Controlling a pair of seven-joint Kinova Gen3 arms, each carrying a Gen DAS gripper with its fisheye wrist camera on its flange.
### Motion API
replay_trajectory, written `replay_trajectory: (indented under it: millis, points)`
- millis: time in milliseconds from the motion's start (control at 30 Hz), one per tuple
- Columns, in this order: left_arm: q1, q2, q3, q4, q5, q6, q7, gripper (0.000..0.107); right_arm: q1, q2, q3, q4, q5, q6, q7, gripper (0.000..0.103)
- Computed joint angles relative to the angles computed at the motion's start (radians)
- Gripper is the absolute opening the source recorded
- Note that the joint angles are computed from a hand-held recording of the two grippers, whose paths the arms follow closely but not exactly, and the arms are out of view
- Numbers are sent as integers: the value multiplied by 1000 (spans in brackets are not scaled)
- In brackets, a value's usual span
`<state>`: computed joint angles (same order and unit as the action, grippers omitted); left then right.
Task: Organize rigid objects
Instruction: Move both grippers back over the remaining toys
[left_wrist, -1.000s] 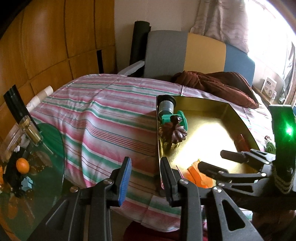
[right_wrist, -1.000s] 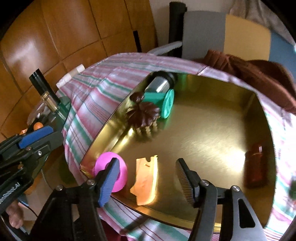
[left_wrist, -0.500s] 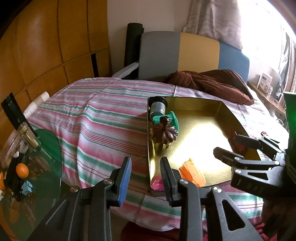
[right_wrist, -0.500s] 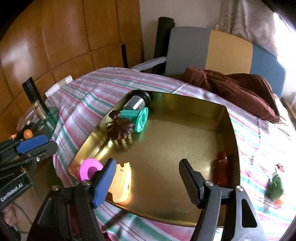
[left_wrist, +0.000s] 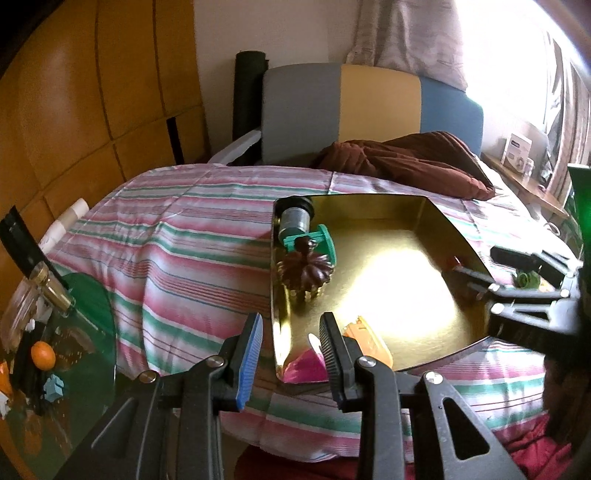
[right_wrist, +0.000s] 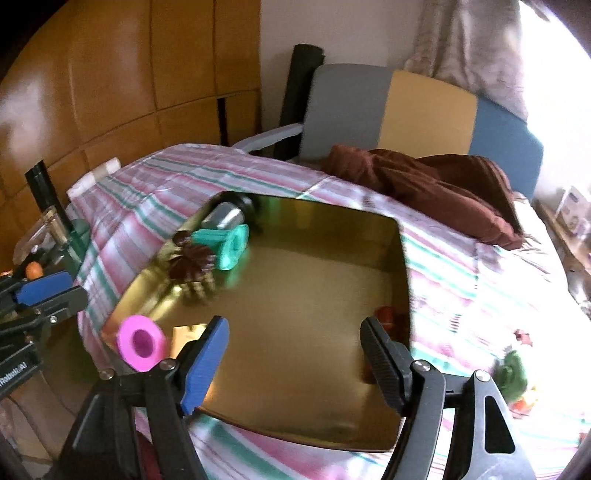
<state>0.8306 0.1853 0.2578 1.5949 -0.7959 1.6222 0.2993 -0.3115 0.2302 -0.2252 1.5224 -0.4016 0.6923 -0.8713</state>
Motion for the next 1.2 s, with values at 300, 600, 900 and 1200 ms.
replay_trajectory:
  millis: [300,600,900,1200]
  points:
    - [-8,24,-11,-46,-26,-38,-89,32,111,36,38,-91,121,-43,-126,75]
    - [-34,87,-52,-167,-40,-157,-282,32,33,178,436,-206,134,-124,-492,75]
    - [-99,222,-108,-401,85,-382,-564,37,204,293,381,-402,111,119,-788,75]
    - [-190,444,-107,-729,298,-473,-869,58,331,295,177,-402,199,119,-866,80]
